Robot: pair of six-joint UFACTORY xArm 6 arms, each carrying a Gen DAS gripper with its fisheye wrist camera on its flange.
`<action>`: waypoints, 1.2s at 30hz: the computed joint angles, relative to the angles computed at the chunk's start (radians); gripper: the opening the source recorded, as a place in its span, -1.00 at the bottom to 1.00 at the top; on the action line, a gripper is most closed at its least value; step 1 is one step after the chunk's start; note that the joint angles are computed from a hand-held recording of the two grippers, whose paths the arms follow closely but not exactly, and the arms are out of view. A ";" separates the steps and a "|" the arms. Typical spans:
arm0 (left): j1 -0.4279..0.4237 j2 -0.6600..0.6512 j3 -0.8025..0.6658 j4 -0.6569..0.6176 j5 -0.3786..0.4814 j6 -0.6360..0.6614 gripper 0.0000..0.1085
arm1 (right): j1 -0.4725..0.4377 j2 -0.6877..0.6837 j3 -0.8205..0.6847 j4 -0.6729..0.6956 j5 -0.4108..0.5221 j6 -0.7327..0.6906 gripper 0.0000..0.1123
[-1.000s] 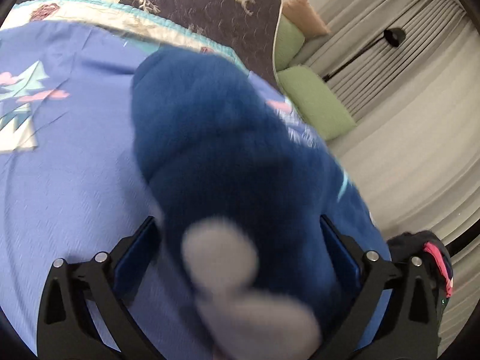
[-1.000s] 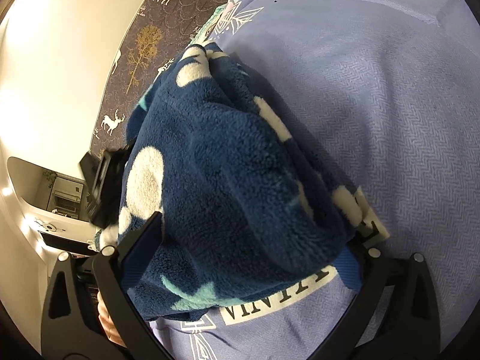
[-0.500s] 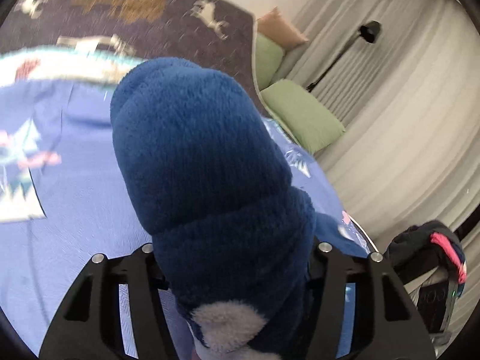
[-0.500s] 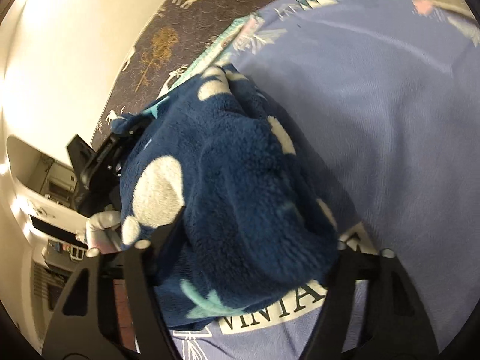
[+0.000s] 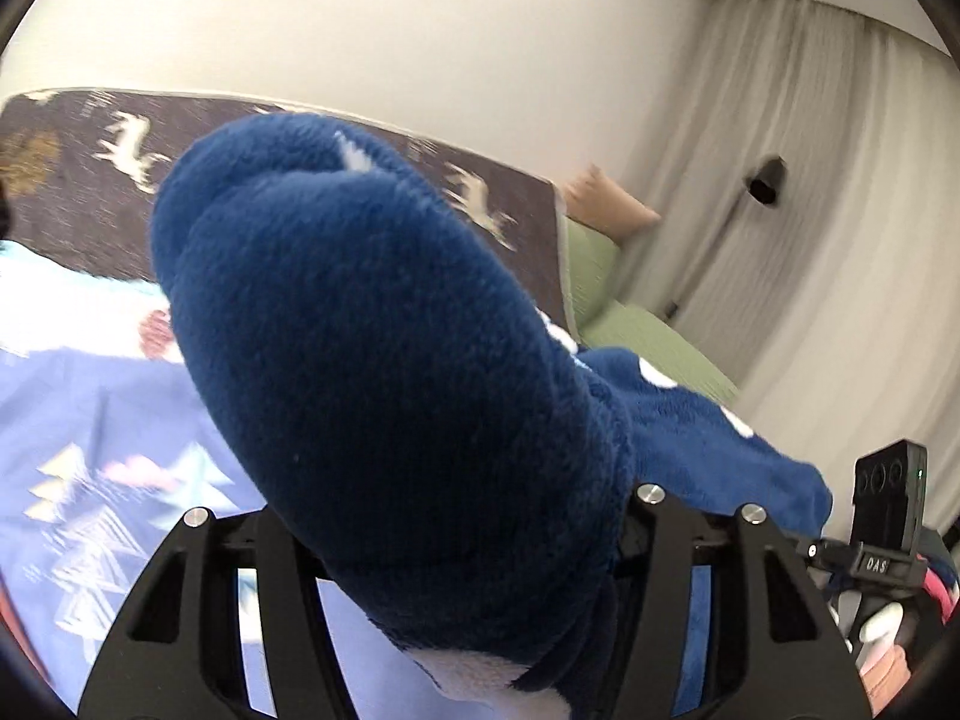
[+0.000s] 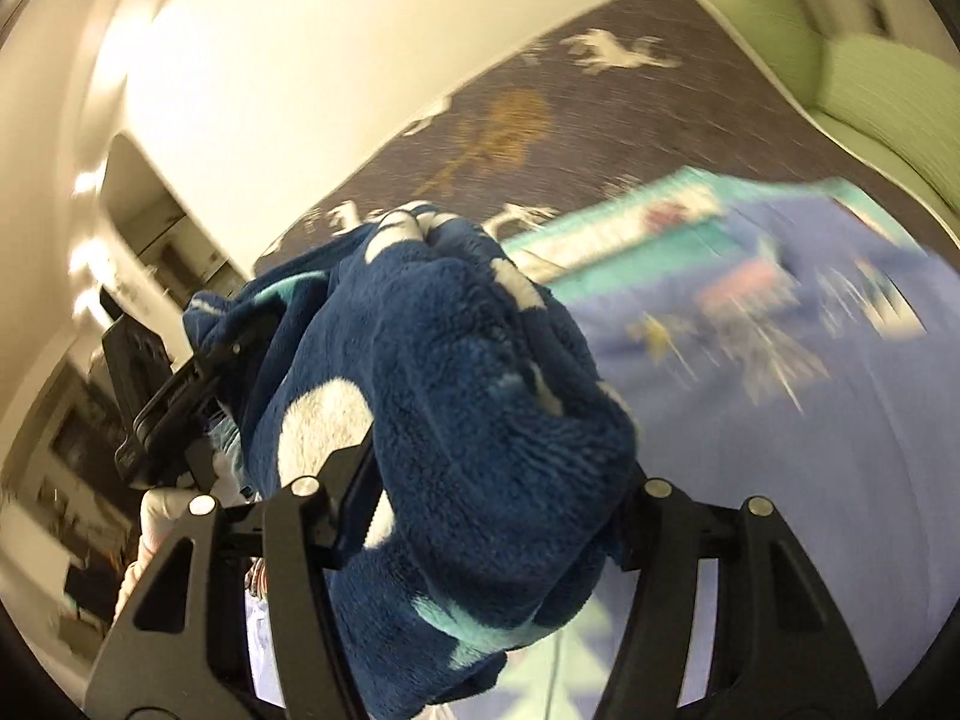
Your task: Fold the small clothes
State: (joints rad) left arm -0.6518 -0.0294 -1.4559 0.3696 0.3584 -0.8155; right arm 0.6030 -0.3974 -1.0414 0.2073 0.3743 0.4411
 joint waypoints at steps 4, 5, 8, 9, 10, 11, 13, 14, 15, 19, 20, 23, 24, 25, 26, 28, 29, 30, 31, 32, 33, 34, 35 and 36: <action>0.075 -0.001 -0.009 0.041 0.030 -0.046 0.10 | -0.013 0.246 -0.265 0.110 0.036 -0.158 0.07; 0.097 0.007 -0.015 0.049 0.044 -0.054 0.10 | -0.013 0.299 -0.319 0.123 0.040 -0.169 0.07; 0.159 0.039 -0.026 0.104 0.051 -0.117 0.11 | -0.010 0.481 -0.511 0.126 0.061 -0.188 0.06; 0.177 0.050 -0.026 0.142 0.042 -0.160 0.12 | -0.008 0.540 -0.581 0.108 0.076 -0.190 0.06; 0.192 0.049 -0.011 0.197 0.028 -0.223 0.14 | -0.007 0.609 -0.659 0.095 0.089 -0.198 0.06; 0.214 0.053 0.013 0.278 0.016 -0.318 0.29 | -0.007 0.675 -0.732 0.083 0.100 -0.202 0.09; 0.238 0.039 0.083 0.313 0.043 -0.385 0.43 | -0.008 0.782 -0.833 -0.046 0.134 -0.090 0.23; 0.249 0.059 0.126 0.268 0.055 -0.361 0.43 | -0.007 0.819 -0.863 -0.120 0.176 -0.009 0.27; 0.249 0.072 0.143 0.181 0.083 -0.295 0.43 | -0.005 0.871 -0.913 -0.177 0.251 0.064 0.27; 0.236 0.117 0.209 0.057 0.205 -0.145 0.42 | 0.023 0.971 -0.929 -0.319 0.473 0.136 0.25; 0.248 0.097 0.246 0.000 0.143 -0.128 0.42 | 0.023 0.958 -0.877 -0.320 0.457 0.144 0.24; 0.241 0.051 0.267 0.021 0.143 -0.105 0.42 | 0.008 0.843 -0.669 -0.254 0.299 0.177 0.22; 0.224 0.032 0.273 0.053 0.160 -0.086 0.43 | 0.007 0.803 -0.612 -0.248 0.261 0.188 0.22; 0.210 0.019 0.272 0.079 0.173 -0.082 0.43 | 0.010 0.750 -0.549 -0.264 0.225 0.200 0.22; 0.188 -0.003 0.275 0.128 0.185 -0.085 0.44 | 0.021 0.700 -0.495 -0.309 0.201 0.223 0.22; 0.144 -0.095 0.355 0.248 0.160 -0.152 0.44 | 0.048 0.573 -0.353 -0.423 0.134 0.260 0.22; 0.133 -0.144 0.416 0.296 0.124 -0.188 0.45 | 0.063 0.504 -0.282 -0.488 0.101 0.289 0.22; 0.112 -0.183 0.454 0.336 0.105 -0.226 0.47 | 0.078 0.439 -0.215 -0.584 0.072 0.353 0.22; 0.071 -0.248 0.504 0.387 0.098 -0.277 0.58 | 0.105 0.343 -0.133 -0.689 0.059 0.426 0.28; 0.026 -0.304 0.539 0.443 0.114 -0.335 0.66 | 0.136 0.264 -0.076 -0.794 0.066 0.511 0.42; -0.010 -0.339 0.552 0.480 0.135 -0.367 0.70 | 0.180 0.176 -0.022 -0.898 0.103 0.599 0.50; -0.060 -0.378 0.568 0.539 0.169 -0.419 0.79 | 0.215 0.121 0.005 -1.003 0.138 0.687 0.68; -0.135 -0.422 0.579 0.620 0.237 -0.492 0.87 | 0.262 0.068 0.028 -1.107 0.192 0.780 0.79; -0.199 -0.446 0.581 0.691 0.300 -0.558 0.87 | 0.341 -0.008 0.058 -1.212 0.288 0.884 0.79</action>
